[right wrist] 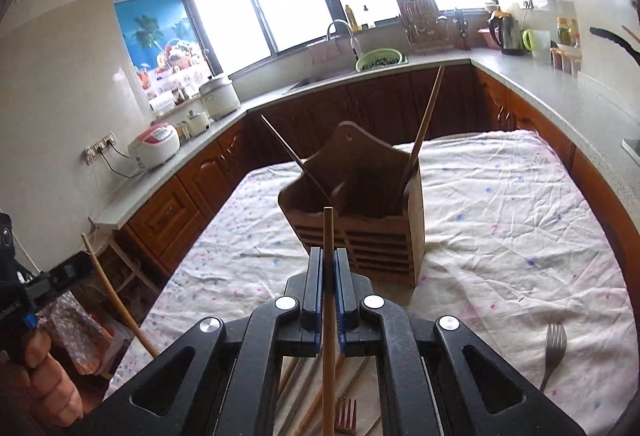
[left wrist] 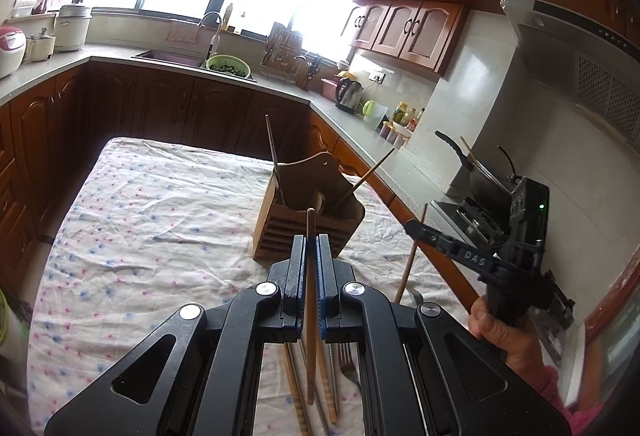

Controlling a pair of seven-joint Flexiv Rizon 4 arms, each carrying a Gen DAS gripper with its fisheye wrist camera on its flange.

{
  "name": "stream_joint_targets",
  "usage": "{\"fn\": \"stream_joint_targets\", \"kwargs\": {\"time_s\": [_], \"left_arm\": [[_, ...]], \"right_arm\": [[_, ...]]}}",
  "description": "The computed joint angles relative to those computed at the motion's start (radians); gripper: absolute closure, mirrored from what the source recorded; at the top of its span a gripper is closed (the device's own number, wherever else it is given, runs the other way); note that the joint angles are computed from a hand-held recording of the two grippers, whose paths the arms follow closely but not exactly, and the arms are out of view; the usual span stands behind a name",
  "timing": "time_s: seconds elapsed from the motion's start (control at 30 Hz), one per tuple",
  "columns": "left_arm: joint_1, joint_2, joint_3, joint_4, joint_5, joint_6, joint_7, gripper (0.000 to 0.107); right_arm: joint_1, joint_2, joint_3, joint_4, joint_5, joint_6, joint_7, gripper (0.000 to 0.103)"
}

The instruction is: Organize utensils

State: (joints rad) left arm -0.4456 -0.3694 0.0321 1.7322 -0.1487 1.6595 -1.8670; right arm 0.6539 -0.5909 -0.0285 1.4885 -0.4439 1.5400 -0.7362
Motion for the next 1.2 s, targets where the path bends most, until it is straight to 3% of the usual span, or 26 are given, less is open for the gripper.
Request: {"fn": "stream_joint_targets", "kwargs": {"time_s": [0.17, 0.3, 0.6, 0.83, 1.03, 1.2], "left_arm": [[-0.015, -0.007, 0.019, -0.024, 0.010, -0.006, -0.005, 0.104], [-0.025, -0.017, 0.036, -0.051, 0.016, -0.011, -0.014, 0.104], [-0.054, -0.058, 0.093, -0.143, 0.039, -0.025, -0.041, 0.104], [-0.062, -0.113, 0.129, -0.251, 0.049, -0.037, -0.053, 0.104], [-0.071, -0.195, 0.185, -0.397, 0.051, -0.053, -0.080, 0.104], [-0.079, -0.282, 0.250, -0.548, 0.041, -0.073, -0.130, 0.104]], "right_arm": [[0.144, 0.018, -0.224, 0.025, -0.024, 0.112, 0.110, 0.098], [0.223, 0.007, -0.343, 0.027, 0.010, 0.162, 0.135, 0.098], [0.287, -0.029, -0.444, 0.003, 0.134, 0.193, 0.095, 0.098], [0.358, -0.084, -0.573, -0.055, 0.229, 0.213, 0.074, 0.098], [0.392, -0.179, -0.712, -0.169, 0.327, 0.219, 0.090, 0.098], [0.366, -0.267, -0.789, -0.291, 0.379, 0.196, 0.146, 0.098]]}}
